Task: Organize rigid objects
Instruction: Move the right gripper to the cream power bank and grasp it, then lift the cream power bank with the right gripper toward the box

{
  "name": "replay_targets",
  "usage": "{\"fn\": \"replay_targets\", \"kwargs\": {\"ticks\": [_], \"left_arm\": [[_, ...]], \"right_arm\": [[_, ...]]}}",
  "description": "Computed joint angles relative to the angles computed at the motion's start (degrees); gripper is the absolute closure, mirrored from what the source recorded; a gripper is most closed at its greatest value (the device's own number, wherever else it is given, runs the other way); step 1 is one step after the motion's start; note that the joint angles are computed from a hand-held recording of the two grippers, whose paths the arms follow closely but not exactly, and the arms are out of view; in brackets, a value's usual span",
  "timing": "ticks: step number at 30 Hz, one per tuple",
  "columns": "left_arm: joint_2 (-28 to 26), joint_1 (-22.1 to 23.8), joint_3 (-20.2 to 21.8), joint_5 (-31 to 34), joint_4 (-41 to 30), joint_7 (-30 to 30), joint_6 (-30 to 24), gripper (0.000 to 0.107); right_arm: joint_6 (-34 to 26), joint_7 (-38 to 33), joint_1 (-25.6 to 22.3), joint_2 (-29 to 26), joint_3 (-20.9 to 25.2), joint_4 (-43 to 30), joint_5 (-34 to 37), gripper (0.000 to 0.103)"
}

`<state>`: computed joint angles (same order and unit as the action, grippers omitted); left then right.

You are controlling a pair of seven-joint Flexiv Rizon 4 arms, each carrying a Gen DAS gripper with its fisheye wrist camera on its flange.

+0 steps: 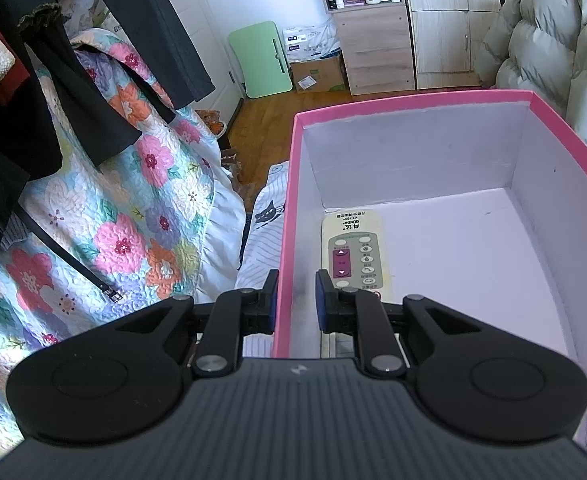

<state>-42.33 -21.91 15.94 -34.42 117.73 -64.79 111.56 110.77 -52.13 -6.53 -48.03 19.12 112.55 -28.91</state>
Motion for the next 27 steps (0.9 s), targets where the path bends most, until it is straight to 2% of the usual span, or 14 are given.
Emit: {"fn": "replay_targets", "kwargs": {"ticks": [1,2,3,4,5,7,10,14,18,20,24,27], "left_arm": [[0.0,0.0,-0.1,0.0,0.0,0.0,0.0,0.092],[0.0,0.2,-0.2,0.1,0.0,0.1,0.1,0.092],[0.0,0.2,-0.2,0.1,0.0,0.1,0.1,0.092],[0.0,0.0,0.0,-0.1,0.0,0.1,0.1,0.092],[0.0,0.1,-0.1,0.0,0.0,0.2,0.1,0.092],[0.1,0.3,-0.3,0.1,0.1,0.2,0.1,0.092],[0.1,0.6,-0.6,0.2,0.1,0.1,0.2,0.092],[0.3,1.9,-1.5,1.1,0.1,-0.1,0.5,0.092],[0.5,2.8,-2.3,1.8,0.2,-0.6,0.6,0.092],[0.6,3.1,-2.6,2.1,0.3,-0.9,0.7,0.092],[0.6,3.1,-2.6,2.3,0.3,-1.1,0.7,0.092],[0.4,2.7,-2.2,2.0,0.2,-1.1,0.7,0.092]], "right_arm": [[-1.2,-1.7,1.9,1.0,-1.0,0.1,3.5,0.092],[-1.8,-2.1,5.3,2.1,-3.9,0.2,7.2,0.077],[-1.7,0.1,8.4,2.7,-7.5,0.5,7.2,0.05],[-2.4,0.6,10.3,2.9,-9.3,0.1,8.1,0.04],[-3.1,0.7,12.3,2.8,-10.7,-0.5,9.7,0.036],[-4.9,0.0,14.1,2.4,-11.6,-2.2,10.8,0.037],[-9.3,-0.7,18.3,1.5,-14.6,-5.7,12.5,0.031],[-18.0,-0.3,28.6,0.4,-24.8,-9.9,13.2,0.022],[-22.9,0.2,32.9,-0.4,-29.4,-11.4,11.6,0.021],[-21.3,1.2,35.6,-0.4,-32.7,-9.8,10.9,0.022],[-16.7,0.5,34.9,1.2,-32.0,-7.2,12.1,0.035],[-15.2,-0.7,31.9,3.2,-28.2,-5.8,13.8,0.039]]}}
